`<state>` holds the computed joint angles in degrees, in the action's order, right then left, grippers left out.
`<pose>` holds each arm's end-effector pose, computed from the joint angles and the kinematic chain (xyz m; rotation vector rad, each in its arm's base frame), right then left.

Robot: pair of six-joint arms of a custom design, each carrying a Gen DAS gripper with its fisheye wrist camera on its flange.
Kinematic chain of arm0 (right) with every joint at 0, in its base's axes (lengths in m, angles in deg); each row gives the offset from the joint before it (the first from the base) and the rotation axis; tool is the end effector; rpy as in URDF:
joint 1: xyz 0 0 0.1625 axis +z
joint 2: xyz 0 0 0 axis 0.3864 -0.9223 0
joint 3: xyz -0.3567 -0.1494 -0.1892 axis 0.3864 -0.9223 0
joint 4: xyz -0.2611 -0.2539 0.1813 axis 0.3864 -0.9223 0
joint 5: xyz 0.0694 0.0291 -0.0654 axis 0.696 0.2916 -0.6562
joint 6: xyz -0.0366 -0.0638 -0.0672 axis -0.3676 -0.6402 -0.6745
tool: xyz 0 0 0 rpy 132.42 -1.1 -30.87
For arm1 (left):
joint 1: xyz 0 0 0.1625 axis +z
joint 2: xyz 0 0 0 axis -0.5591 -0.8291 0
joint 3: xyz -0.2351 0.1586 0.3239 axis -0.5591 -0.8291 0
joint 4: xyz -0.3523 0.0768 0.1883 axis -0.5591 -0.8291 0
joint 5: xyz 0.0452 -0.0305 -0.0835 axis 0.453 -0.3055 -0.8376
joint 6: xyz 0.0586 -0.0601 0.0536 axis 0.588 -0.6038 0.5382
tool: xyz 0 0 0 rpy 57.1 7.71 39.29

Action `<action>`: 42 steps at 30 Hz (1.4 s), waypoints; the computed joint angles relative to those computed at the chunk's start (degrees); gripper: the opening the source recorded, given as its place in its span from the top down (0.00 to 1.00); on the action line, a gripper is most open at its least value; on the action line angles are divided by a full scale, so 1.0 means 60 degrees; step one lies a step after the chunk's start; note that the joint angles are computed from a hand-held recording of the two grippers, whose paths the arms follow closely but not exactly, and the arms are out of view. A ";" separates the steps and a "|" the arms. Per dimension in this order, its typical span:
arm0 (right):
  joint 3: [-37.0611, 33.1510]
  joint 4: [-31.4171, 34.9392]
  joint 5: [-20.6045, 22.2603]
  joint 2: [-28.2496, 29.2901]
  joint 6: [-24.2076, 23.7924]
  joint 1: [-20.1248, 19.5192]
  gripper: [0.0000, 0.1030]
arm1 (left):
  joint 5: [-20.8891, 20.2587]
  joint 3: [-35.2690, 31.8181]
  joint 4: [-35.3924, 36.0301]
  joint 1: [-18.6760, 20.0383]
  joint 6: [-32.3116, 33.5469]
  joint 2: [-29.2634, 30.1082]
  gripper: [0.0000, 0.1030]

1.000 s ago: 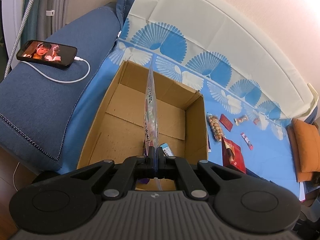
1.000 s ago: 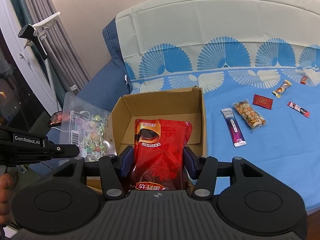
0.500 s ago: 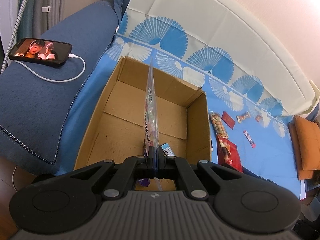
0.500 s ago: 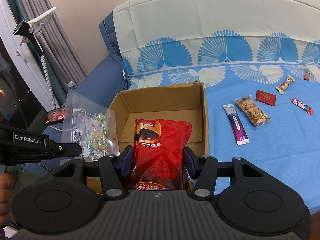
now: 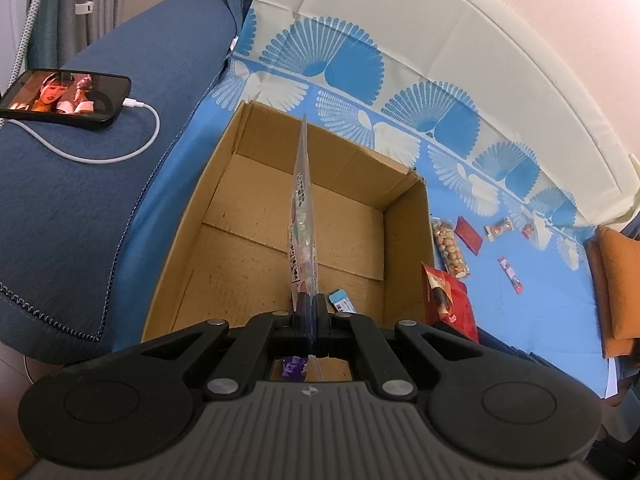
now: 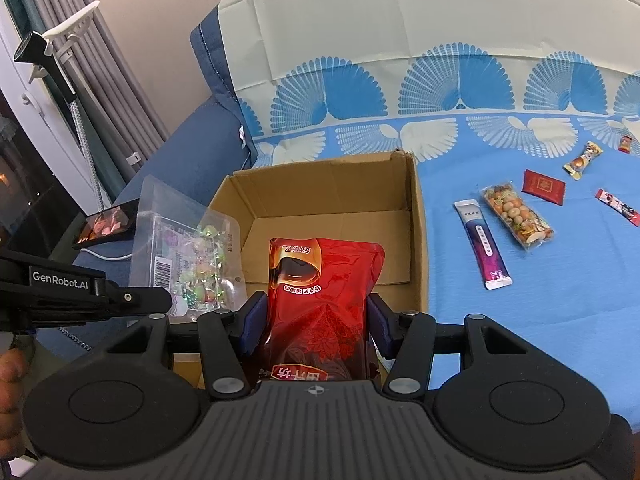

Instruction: Organize snacks

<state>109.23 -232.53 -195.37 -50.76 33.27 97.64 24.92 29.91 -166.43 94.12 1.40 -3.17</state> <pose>0.4857 -0.6972 0.1450 0.1945 -2.4566 1.0358 -0.2178 -0.7607 0.4690 0.2387 2.5994 -0.6584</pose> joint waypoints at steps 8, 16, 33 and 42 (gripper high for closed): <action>-0.0712 0.0535 0.0161 0.0406 0.0026 -0.0187 0.45 | -0.0019 -0.0699 0.0467 0.0206 0.0006 0.0513 1.00; -0.1283 0.1028 0.0273 0.0745 0.0121 -0.0362 0.45 | -0.0005 -0.1520 0.0897 0.0388 0.0196 0.1142 1.00; -0.2147 0.1856 0.0520 0.1226 0.0444 -0.0645 0.29 | 0.0404 -0.2169 0.1418 0.0586 0.0835 0.1795 0.61; -0.1147 0.1956 0.0348 0.0577 0.1181 -0.0534 0.17 | 0.1798 -0.0180 0.0360 0.0293 0.0374 0.0607 0.00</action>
